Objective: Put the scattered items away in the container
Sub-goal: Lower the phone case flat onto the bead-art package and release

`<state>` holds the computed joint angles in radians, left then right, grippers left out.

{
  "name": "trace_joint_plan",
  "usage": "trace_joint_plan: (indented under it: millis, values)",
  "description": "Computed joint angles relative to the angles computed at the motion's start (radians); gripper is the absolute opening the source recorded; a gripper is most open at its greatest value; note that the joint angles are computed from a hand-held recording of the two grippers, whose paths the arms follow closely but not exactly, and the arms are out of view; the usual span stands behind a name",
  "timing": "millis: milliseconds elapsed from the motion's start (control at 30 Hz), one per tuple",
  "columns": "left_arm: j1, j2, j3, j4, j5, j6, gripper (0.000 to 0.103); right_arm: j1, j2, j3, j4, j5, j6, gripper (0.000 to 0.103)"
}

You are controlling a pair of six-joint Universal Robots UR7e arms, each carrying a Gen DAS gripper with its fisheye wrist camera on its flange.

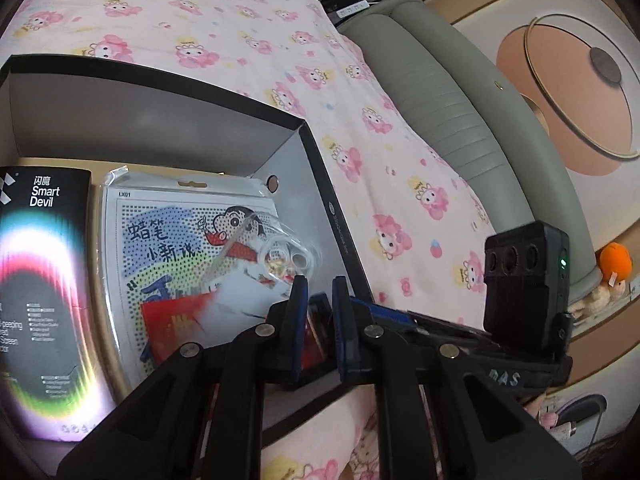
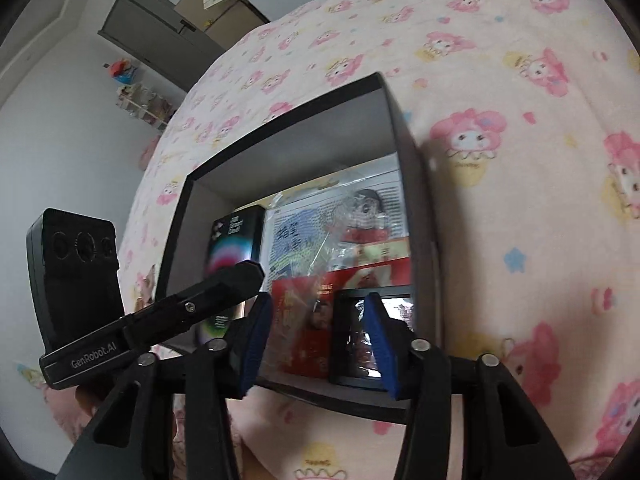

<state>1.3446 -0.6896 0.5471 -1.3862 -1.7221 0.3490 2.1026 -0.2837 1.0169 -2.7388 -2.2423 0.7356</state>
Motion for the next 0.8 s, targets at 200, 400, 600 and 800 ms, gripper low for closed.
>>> trace_joint_plan:
  millis: [200, 400, 600, 800]
  values:
    - [-0.006, -0.021, 0.039, -0.023, 0.114, -0.007, 0.01, -0.006, 0.027, -0.033, -0.004, 0.002, -0.04, 0.041]
    - [-0.01, -0.042, 0.066, -0.055, 0.229, -0.007, 0.01, -0.003, 0.005, -0.001, -0.001, -0.006, -0.018, 0.041]
    - [-0.013, -0.029, 0.017, -0.072, 0.268, -0.032, 0.02, 0.005, -0.008, -0.033, 0.025, -0.063, -0.035, 0.041]
    - [-0.022, -0.02, 0.011, -0.071, 0.287, -0.042, 0.025, 0.002, 0.039, -0.14, 0.087, -0.122, -0.069, 0.041]
